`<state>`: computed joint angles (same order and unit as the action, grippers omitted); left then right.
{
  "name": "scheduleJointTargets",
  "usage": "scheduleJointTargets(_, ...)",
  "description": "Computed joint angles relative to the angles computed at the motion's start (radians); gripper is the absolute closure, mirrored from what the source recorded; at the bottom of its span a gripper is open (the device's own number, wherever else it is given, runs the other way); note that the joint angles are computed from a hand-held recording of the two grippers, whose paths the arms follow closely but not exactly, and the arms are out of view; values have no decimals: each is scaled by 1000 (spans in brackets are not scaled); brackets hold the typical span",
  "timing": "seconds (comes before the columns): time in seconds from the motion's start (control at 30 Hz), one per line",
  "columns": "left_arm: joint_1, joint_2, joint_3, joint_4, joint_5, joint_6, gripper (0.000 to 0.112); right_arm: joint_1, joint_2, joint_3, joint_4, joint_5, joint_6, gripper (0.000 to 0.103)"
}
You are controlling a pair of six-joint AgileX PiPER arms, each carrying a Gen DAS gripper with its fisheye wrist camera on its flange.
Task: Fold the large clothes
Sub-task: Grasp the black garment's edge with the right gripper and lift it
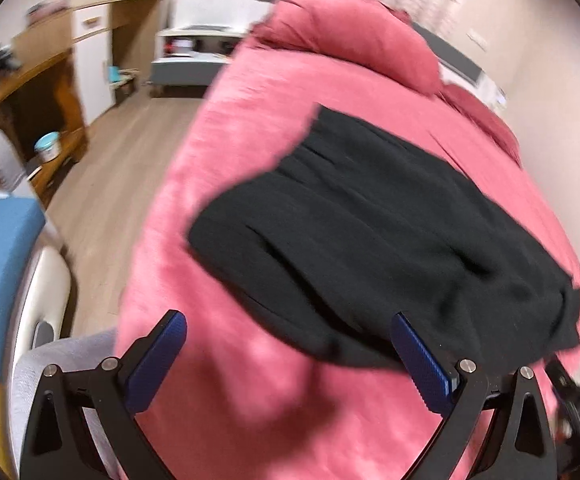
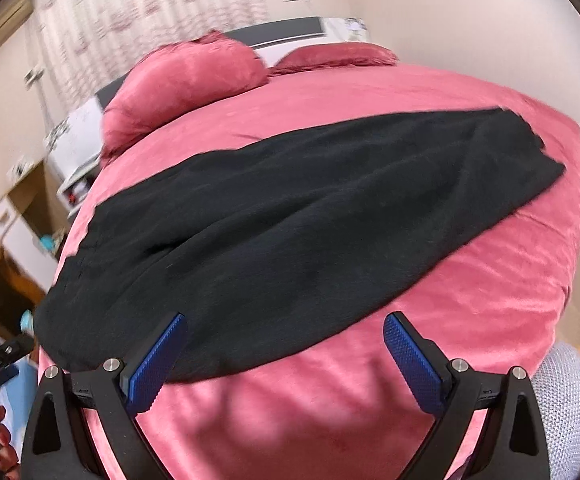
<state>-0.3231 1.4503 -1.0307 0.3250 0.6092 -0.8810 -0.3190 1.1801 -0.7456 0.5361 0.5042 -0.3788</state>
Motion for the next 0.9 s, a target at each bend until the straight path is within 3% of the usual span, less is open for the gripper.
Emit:
scheduleJointTargets(0.07,76,-1,21,-20,-34,19,10,-88,41,-23,84,42,-92,3)
scheduleJointTargets(0.17,228,10,43,-163,-100,140,11,-256,153,-87,215,145,-216,12)
scheduleJointTargets(0.27,319,30,55,-249,-134,201,16,-402,278,-179,247,223,-190,24)
scheduleJointTargets(0.47,425,117,5,-565,-145,530,35,-617,489,-381,304,313,-121,41)
scheduleJointTargets(0.57,414,174,-44,-653,-126,663,36,-662,596,-522,293,356,-57,45)
scheduleJointTargets(0.67,376,191,-58,-596,-158,624,36,-670,698,-675,269,409,21,45)
scheduleJointTargets(0.77,388,200,-68,-708,-161,718,36,-662,789,-814,259,452,102,45)
scheduleJointTargets(0.83,377,186,-68,-698,-169,722,36,-647,848,-912,230,478,178,45)
scheduleJointTargets(0.9,352,193,-88,-640,-167,687,36,-608,905,-1018,136,505,290,54)
